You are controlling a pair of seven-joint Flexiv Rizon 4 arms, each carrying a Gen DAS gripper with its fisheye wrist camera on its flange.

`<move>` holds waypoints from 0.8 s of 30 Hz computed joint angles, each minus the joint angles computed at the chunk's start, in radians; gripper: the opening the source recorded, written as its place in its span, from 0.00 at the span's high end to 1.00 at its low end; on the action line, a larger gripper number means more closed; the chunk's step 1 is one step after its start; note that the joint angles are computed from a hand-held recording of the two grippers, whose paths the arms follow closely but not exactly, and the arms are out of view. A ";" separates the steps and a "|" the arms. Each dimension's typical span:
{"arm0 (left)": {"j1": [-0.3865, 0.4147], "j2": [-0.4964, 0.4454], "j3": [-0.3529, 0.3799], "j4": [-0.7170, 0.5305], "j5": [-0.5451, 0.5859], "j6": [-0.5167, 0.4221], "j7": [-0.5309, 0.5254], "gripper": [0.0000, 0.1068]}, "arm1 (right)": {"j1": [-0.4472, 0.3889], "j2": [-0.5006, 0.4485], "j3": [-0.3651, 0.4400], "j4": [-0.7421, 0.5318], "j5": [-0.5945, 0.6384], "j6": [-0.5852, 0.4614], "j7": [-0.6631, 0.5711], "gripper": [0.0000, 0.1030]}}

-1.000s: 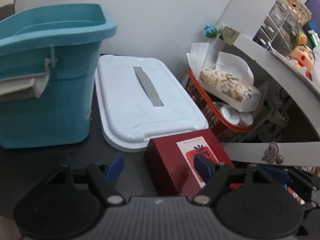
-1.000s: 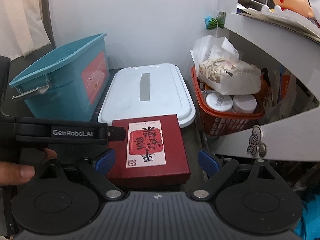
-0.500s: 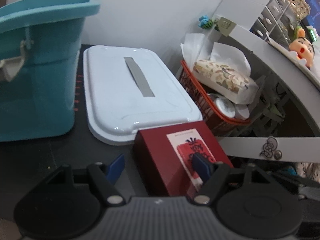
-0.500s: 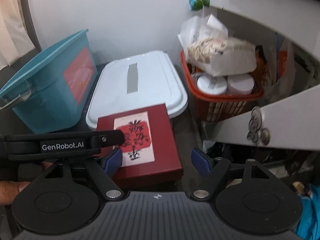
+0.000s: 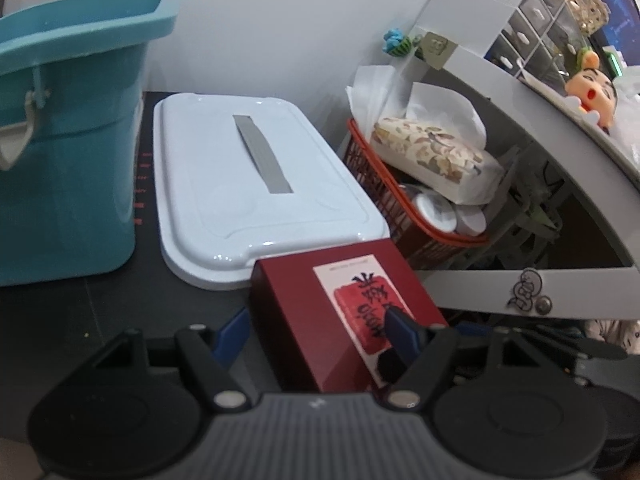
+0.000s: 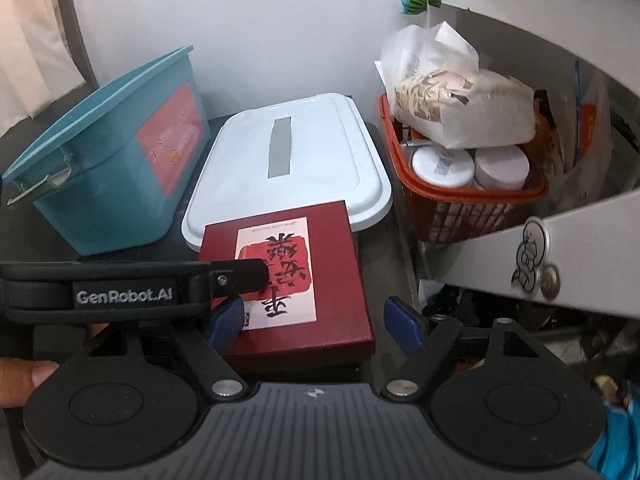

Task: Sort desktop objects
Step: 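Move the right tool toward the red gift box on the table, then tilt the right tool and straddle the red box's edge with its fingers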

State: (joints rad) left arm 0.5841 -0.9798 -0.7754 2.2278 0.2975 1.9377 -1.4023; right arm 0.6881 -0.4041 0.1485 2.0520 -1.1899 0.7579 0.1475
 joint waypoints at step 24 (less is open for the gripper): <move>0.043 -0.019 -0.061 0.029 -0.007 -0.043 0.068 0.29 | 0.005 0.021 0.012 0.030 0.019 0.025 0.042 0.24</move>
